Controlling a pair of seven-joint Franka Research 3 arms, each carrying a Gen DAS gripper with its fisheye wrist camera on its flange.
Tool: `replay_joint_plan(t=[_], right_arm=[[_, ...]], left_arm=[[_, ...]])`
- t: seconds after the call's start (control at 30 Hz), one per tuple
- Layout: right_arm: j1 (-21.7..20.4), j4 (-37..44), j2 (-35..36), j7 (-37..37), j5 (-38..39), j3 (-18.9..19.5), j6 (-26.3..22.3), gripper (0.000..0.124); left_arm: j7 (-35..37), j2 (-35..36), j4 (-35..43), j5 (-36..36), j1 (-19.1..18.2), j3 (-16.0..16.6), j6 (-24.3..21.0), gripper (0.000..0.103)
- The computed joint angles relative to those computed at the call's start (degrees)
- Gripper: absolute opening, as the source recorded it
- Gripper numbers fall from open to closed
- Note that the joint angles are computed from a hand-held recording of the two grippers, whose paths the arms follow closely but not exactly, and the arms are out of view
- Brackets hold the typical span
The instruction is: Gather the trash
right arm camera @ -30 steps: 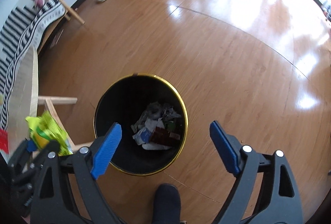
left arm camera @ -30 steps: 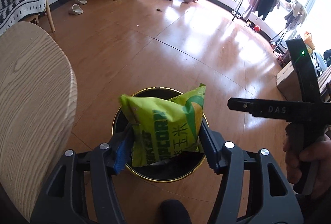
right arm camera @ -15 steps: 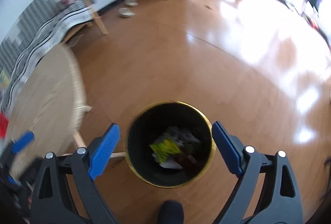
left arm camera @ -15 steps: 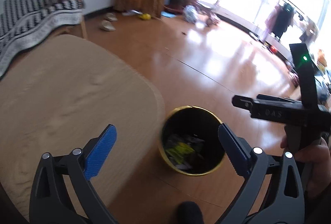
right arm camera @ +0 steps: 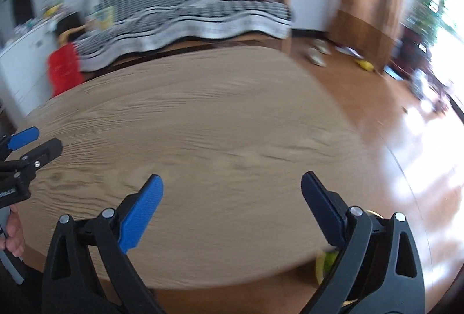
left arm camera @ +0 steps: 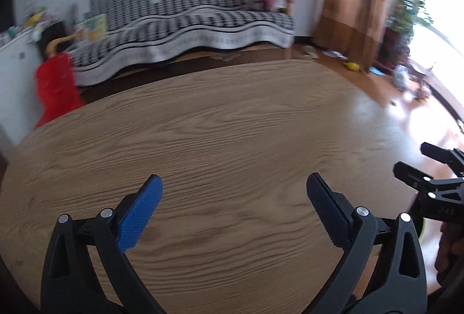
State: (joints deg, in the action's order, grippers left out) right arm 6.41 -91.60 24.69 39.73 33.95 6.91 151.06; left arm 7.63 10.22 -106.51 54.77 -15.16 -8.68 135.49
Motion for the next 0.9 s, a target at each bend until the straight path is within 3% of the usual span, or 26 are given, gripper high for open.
replay_joint_plan(t=[0.13, 0.33, 0.5, 0.9], right_arm=[[3.99, -0.75, -0.49, 1.12, -1.68, 1.53, -0.05, 0.093], [9.13, -1.57, 0.23, 2.73, -5.05, 2.33, 1.88, 0.093], [11.89, 1.28, 2.95, 6.85, -8.38, 1.8, 1.09, 0.093], [11.3, 2.15, 3.78, 7.77, -9.54, 2.17, 0.4, 0.093]], left_arm=[[-5.77, -8.72, -10.17, 2.03, 1.79, 0.18, -3.46, 0.097], [-10.44, -17.85, -21.1, -0.49, 6.67, -1.42, -3.25, 0.097], [-10.96, -19.45, -23.09, -0.68, 9.31, -2.28, -1.72, 0.097], [-8.11, -17.47, -21.56, -0.79, 10.77, -2.69, 0.0, 0.097]])
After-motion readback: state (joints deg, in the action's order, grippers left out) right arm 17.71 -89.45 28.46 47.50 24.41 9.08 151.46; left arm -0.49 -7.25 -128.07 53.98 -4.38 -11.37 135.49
